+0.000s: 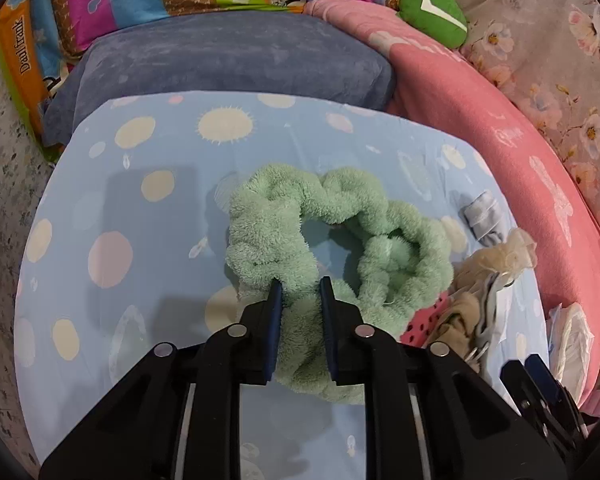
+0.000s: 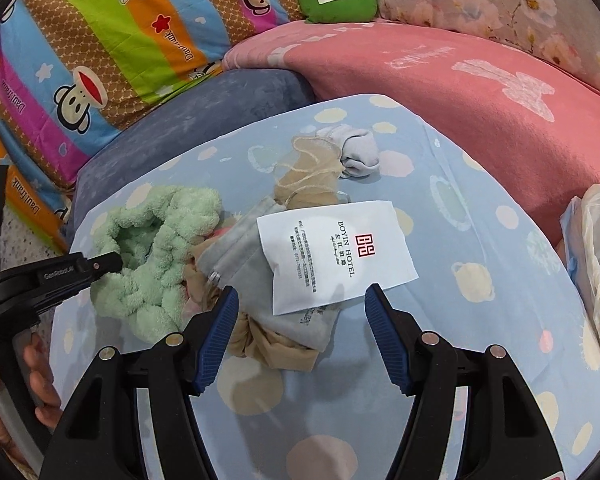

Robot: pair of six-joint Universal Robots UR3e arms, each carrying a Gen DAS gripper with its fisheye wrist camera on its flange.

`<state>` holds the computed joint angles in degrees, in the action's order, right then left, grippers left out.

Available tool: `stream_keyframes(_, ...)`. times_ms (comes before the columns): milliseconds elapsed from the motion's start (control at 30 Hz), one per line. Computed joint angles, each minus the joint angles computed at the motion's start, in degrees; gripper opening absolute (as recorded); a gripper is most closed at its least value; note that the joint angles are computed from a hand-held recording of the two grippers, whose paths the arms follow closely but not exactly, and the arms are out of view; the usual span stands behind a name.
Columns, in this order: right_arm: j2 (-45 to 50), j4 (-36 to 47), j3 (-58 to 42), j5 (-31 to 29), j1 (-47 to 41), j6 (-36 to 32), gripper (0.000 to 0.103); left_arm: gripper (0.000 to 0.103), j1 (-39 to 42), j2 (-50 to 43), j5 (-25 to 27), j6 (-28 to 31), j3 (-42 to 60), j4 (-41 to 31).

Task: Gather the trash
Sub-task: 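Grasp the green headband with the left tool while the right tool grasps the white packet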

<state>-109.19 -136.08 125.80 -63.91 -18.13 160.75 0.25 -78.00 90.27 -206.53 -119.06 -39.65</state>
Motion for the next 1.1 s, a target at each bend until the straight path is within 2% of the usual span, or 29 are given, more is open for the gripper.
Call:
stream_keyframes(133, 6.8, -3.9, -3.1, -1.3, 2.8, 3.8, 0.061, 0.015, -0.7, 0.1, -0.2, 0.2, 2.3, -0.1)
stream_keyframes(267, 12.5, -6.3, -5.1, -3.1, 5.0, 5.3, 0.036, 0.015, -2.2, -0.3, 0.3, 1.0, 5.7, -0.6)
stream_keyframes(333, 13.2, -6.4, -5.2, -3.2, 4.9, 5.6, 0.028, 0.014, -3.2, -0.9, 0.5, 1.3, 7.8, -1.1)
stream_keyframes(400, 12.8, -6.1, -4.7, -2.5, 4.0, 5.2, 0.008, 0.013, -4.1, -1.4, 0.8, 1.5, 9.7, -1.6)
stream_keyframes(467, 11.8, -4.8, -4.4, -1.6, 2.8, 4.3, 0.003, 0.013, -5.1, -2.1, 1.3, 1.6, 11.8, -2.1)
stream_keyframes(767, 2.1, 4.2, -3.4, 4.4, -6.7, -2.4, 0.002, 0.012, -11.5, -6.2, 4.4, 0.6, 22.3, -4.5)
stream_keyframes(1100, -7.9, 21.1, -6.5, 12.4, -20.7, -12.8, 0.002, 0.011, -22.5, -16.8, 10.1, -0.9, 43.4, -9.5)
